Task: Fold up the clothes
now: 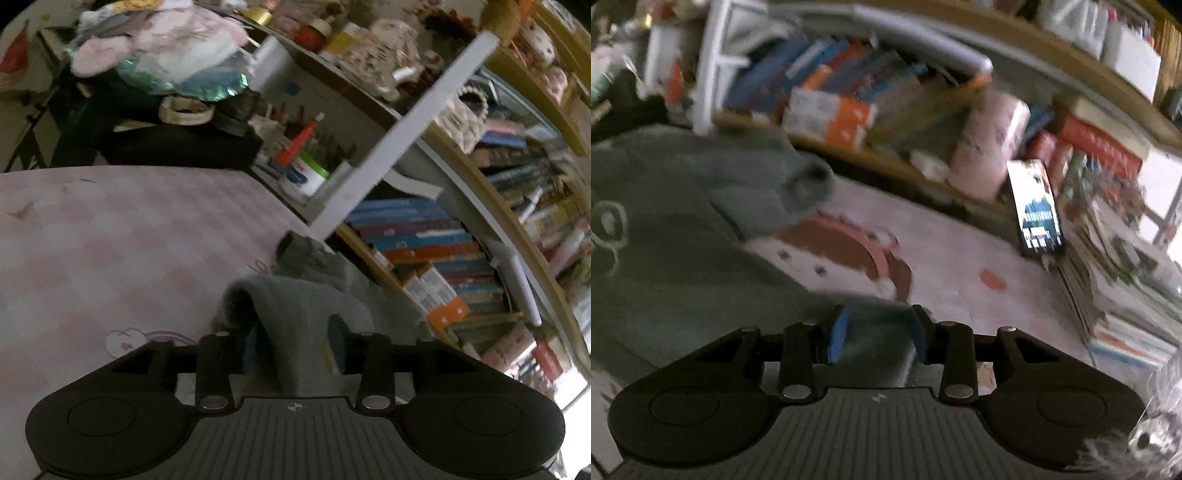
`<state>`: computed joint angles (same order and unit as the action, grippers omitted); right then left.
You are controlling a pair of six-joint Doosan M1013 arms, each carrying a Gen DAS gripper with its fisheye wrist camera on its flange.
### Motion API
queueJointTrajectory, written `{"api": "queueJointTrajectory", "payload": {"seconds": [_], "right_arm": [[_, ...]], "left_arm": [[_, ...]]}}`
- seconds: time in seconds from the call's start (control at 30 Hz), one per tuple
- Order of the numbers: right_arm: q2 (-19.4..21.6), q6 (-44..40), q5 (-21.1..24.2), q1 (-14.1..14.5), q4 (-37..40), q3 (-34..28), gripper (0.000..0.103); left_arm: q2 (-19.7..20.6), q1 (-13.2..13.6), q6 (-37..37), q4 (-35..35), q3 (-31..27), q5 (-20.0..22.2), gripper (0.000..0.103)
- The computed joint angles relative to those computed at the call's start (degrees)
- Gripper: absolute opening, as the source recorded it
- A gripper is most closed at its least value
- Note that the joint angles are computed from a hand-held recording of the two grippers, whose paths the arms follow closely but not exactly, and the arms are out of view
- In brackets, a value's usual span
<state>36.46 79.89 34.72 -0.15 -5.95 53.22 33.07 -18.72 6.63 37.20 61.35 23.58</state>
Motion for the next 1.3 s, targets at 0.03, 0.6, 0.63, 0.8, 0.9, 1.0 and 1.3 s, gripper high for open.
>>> {"api": "queueJointTrajectory", "payload": {"seconds": [0.03, 0.6, 0.63, 0.8, 0.9, 1.0, 1.3], "right_arm": [[0.10, 0.79, 0.66, -0.04, -0.85, -0.15, 0.034], [-3.52, -18.64, -11.78, -2.40, 31.13, 6.30, 0.038], [-3.36, -18.96, -10.87, -2.26, 30.48, 6.04, 0.038], [-2.31, -17.15, -6.54, -1.72, 26.45, 4.12, 0.038], [-1.68, -12.87, -4.52, -1.25, 20.53, 3.08, 0.038], [-1.17, -12.27, -2.63, -0.99, 18.18, 2.42, 0.038], [-0.66, -19.70, 0.46, -0.79, 22.93, 1.60, 0.038]], "left_arm": [[-0.08, 0.09, -0.18, -0.23, 0.16, -0.02, 0.042], [1.73, 1.07, 7.68, -11.07, -2.25, 1.13, 0.052], [2.10, 1.39, 8.44, -13.56, -2.77, 1.00, 0.052], [4.13, 3.33, 15.32, -32.72, -5.10, -1.53, 0.050], [5.53, 3.71, 13.56, -35.76, -7.01, -1.97, 0.048], [6.45, 3.58, 0.67, -25.69, -8.14, -3.26, 0.038], [5.29, 2.06, 4.60, 0.06, -9.77, -12.23, 0.008]]}}
